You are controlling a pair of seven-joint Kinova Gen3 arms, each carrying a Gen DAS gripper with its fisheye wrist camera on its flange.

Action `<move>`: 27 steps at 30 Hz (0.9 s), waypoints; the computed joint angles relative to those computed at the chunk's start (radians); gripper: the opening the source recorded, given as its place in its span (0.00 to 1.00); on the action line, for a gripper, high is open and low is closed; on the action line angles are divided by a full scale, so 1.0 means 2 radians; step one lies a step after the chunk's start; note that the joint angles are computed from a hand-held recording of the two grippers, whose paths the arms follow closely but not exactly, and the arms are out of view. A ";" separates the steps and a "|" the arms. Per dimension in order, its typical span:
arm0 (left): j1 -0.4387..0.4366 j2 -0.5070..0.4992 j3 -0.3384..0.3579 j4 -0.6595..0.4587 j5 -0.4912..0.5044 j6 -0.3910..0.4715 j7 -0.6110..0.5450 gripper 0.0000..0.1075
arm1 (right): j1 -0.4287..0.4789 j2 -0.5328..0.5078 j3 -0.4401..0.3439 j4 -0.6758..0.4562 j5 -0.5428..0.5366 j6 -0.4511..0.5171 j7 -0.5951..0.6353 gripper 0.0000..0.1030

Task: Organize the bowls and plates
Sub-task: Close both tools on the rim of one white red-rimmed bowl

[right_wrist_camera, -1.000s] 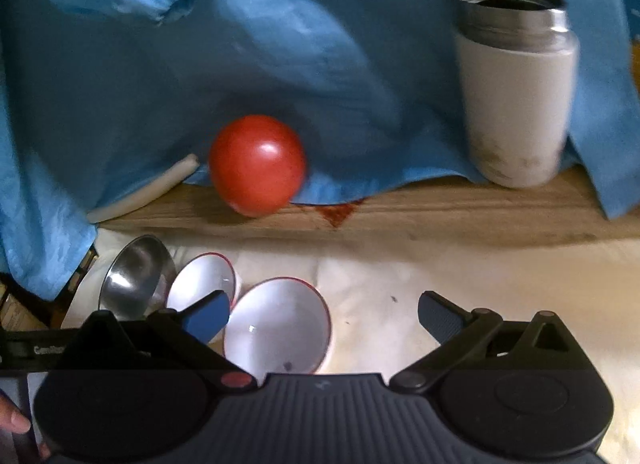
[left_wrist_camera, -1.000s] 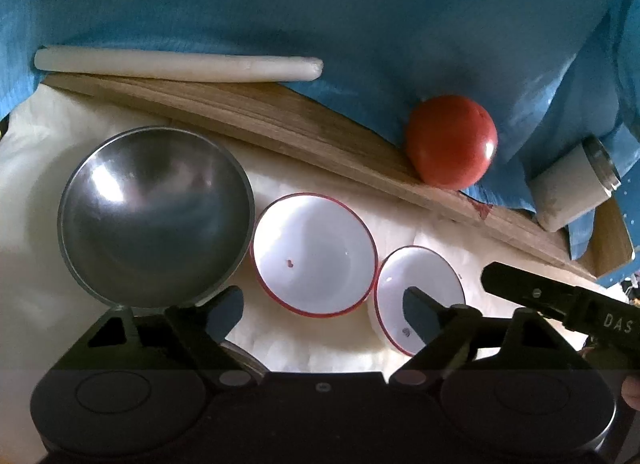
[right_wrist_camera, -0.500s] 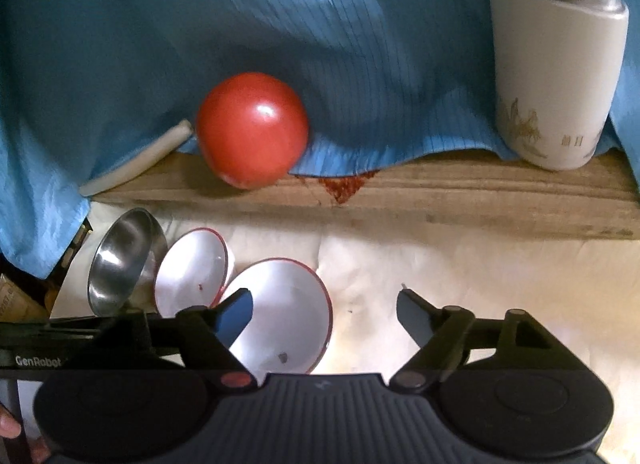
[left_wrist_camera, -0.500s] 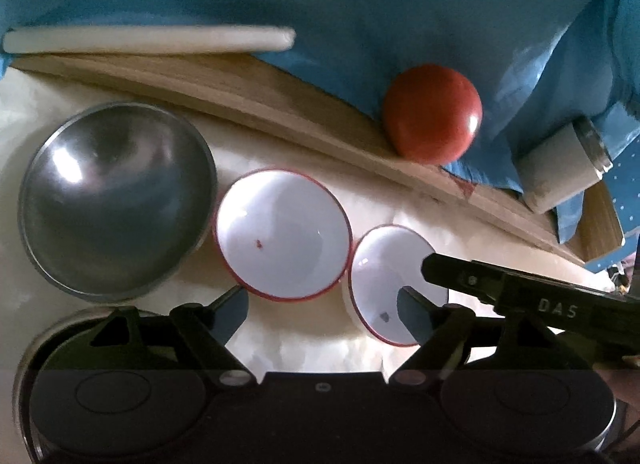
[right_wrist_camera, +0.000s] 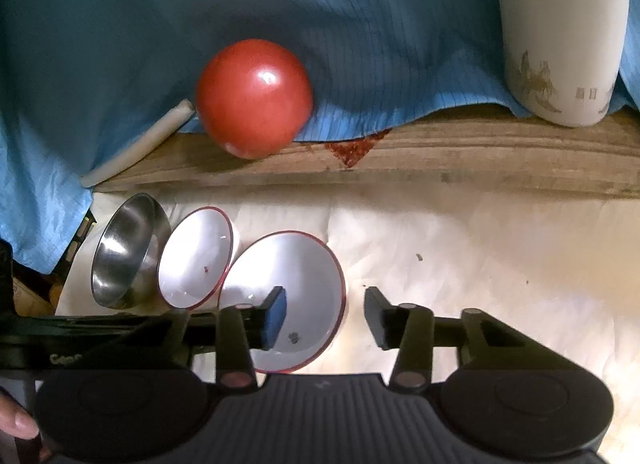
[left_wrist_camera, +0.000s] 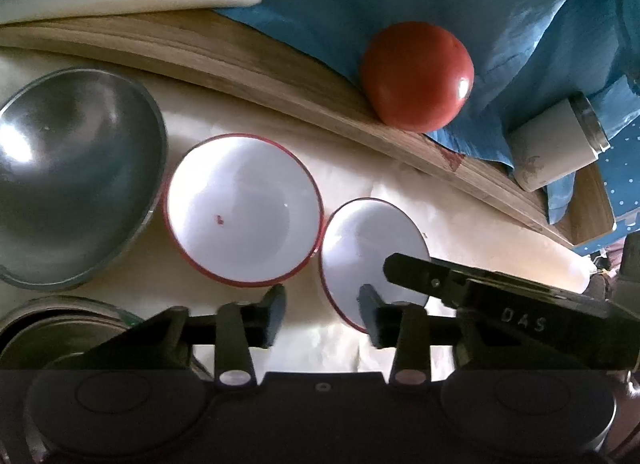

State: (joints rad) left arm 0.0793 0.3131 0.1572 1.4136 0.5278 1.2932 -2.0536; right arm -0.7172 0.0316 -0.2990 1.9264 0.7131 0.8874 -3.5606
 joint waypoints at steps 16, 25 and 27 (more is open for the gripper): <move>0.014 -0.016 0.004 0.022 -0.007 -0.033 -0.021 0.14 | -0.043 0.022 -0.006 -0.019 0.016 0.065 -0.062 0.13; 0.004 -0.037 0.004 0.031 0.021 -0.028 -0.067 0.13 | -0.087 0.029 -0.019 -0.043 0.040 0.144 -0.119 0.13; 0.001 -0.042 0.002 0.032 0.026 -0.024 -0.076 0.12 | -0.095 0.031 -0.020 -0.050 0.046 0.158 -0.126 0.13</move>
